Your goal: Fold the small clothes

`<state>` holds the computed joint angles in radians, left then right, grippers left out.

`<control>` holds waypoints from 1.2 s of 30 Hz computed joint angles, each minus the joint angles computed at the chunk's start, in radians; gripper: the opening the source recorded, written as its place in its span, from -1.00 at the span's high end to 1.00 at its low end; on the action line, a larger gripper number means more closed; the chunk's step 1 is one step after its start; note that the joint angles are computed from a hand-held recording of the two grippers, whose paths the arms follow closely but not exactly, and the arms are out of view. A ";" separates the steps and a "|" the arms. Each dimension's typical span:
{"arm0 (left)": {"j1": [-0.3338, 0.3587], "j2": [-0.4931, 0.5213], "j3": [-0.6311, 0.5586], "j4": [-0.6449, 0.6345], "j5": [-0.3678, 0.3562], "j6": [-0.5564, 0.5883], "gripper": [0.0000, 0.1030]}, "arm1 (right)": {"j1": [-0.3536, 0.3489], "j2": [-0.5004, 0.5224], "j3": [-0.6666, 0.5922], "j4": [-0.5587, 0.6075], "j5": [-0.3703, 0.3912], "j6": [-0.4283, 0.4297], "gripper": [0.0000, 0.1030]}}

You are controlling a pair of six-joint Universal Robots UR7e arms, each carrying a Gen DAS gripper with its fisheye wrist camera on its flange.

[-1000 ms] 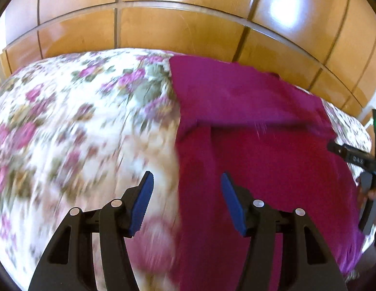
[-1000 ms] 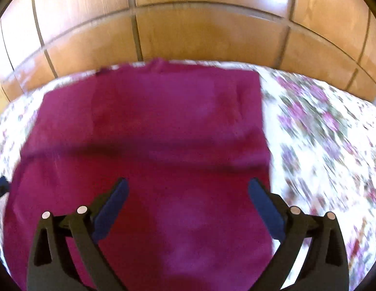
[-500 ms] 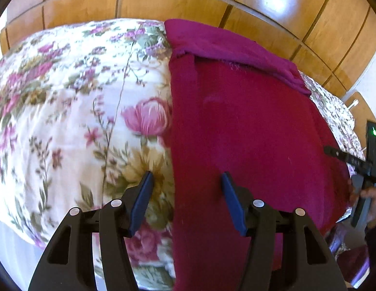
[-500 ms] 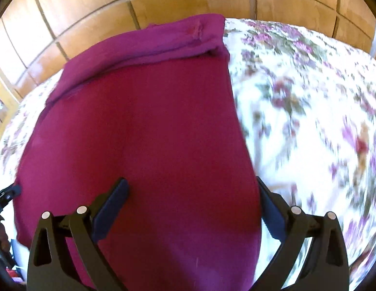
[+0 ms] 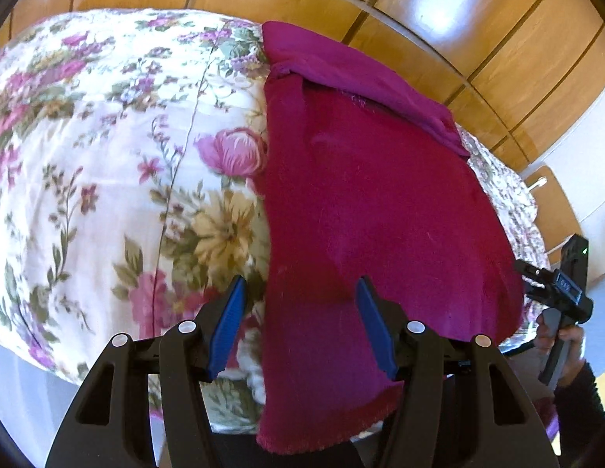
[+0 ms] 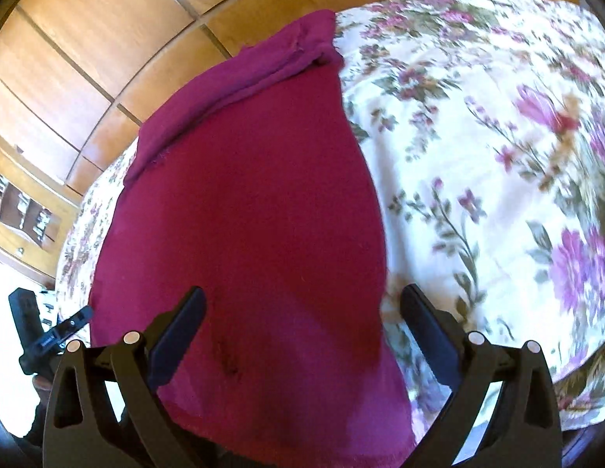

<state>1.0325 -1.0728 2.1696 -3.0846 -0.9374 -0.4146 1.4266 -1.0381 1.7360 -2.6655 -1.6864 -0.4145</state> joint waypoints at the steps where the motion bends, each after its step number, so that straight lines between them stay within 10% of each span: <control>1: 0.001 -0.002 0.008 -0.010 -0.011 -0.003 -0.11 | -0.003 -0.008 0.006 0.008 0.001 -0.003 -0.93; 5: -0.001 -0.008 0.022 -0.014 -0.044 0.011 -0.11 | 0.002 -0.039 0.054 0.016 -0.030 -0.034 -0.77; 7: -0.003 -0.006 0.027 -0.007 -0.048 0.018 -0.11 | 0.010 -0.044 0.077 -0.008 -0.073 -0.051 -0.29; 10: 0.005 -0.004 0.029 0.002 -0.081 0.018 0.42 | 0.016 -0.052 0.101 -0.027 -0.099 -0.066 0.45; 13: 0.000 -0.004 0.032 -0.008 -0.086 0.025 0.80 | 0.031 -0.063 0.113 -0.017 -0.101 -0.098 0.76; 23: 0.019 -0.029 -0.050 -0.153 -0.263 0.130 0.81 | 0.071 -0.034 -0.041 0.049 0.178 -0.063 0.79; 31: 0.089 0.089 -0.361 -0.016 -0.220 0.130 0.80 | 0.100 0.199 -0.388 0.093 0.153 0.073 0.77; 34: 0.119 0.132 -0.475 0.061 -0.202 0.090 0.55 | 0.093 0.268 -0.515 0.159 0.163 0.131 0.20; 36: 0.118 0.153 -0.508 0.048 -0.118 0.073 -0.01 | 0.083 0.284 -0.544 0.154 0.190 0.163 -0.18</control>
<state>1.1509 -0.9203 1.6612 -3.0371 -1.0559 -0.3412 1.5092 -0.7544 1.1920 -2.5110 -1.4961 -0.2516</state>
